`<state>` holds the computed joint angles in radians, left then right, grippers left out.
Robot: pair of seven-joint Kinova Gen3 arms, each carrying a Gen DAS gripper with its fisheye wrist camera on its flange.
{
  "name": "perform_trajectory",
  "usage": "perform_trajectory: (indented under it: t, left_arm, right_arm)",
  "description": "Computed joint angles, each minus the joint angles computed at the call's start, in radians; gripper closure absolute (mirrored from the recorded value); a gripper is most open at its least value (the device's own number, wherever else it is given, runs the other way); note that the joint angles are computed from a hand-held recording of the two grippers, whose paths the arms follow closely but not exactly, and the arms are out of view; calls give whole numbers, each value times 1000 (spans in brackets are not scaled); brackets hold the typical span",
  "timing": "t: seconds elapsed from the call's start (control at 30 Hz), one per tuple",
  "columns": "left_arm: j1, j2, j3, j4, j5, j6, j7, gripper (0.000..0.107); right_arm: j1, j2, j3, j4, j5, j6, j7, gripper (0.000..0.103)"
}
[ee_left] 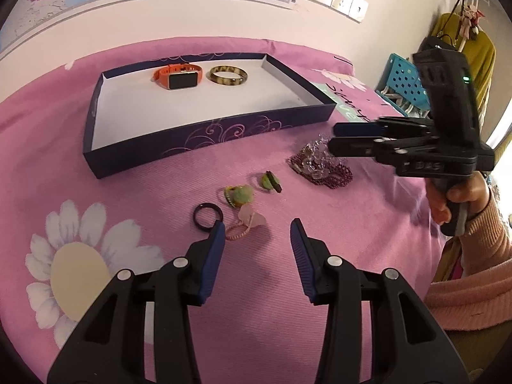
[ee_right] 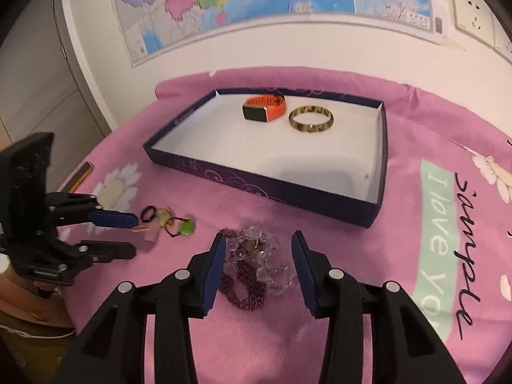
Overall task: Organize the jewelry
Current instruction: 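Lift the bead bracelet with the right tool while the left tool grasps the pink tassel charm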
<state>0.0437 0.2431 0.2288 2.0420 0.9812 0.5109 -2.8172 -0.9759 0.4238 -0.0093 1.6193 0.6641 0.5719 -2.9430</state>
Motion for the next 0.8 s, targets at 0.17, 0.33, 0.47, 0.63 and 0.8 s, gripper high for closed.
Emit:
perform_trajectory:
  t: [0.17, 0.33, 0.47, 0.63, 0.8]
  left_arm:
    - [3, 1, -3, -2, -15, 3, 14, 68]
    - [-4, 0, -5, -4, -22, 18, 11, 72]
    - [10, 5, -8, -14, -47, 7, 31, 72]
    - [18, 22, -2, -37, -91, 4, 74, 83]
    - [39, 24, 14, -44, -160, -39, 133, 87]
  right_arm:
    - [22, 16, -13, -17, -37, -3, 72, 83]
    - [-32, -33, 36, 36, 31, -41, -22, 96]
    - [-51, -67, 42, 59, 120, -40, -118, 96]
    - [-44, -87, 13, 68, 202, -23, -197, 96]
    - [-31, -112, -13, 92, 293, -24, -299, 96]
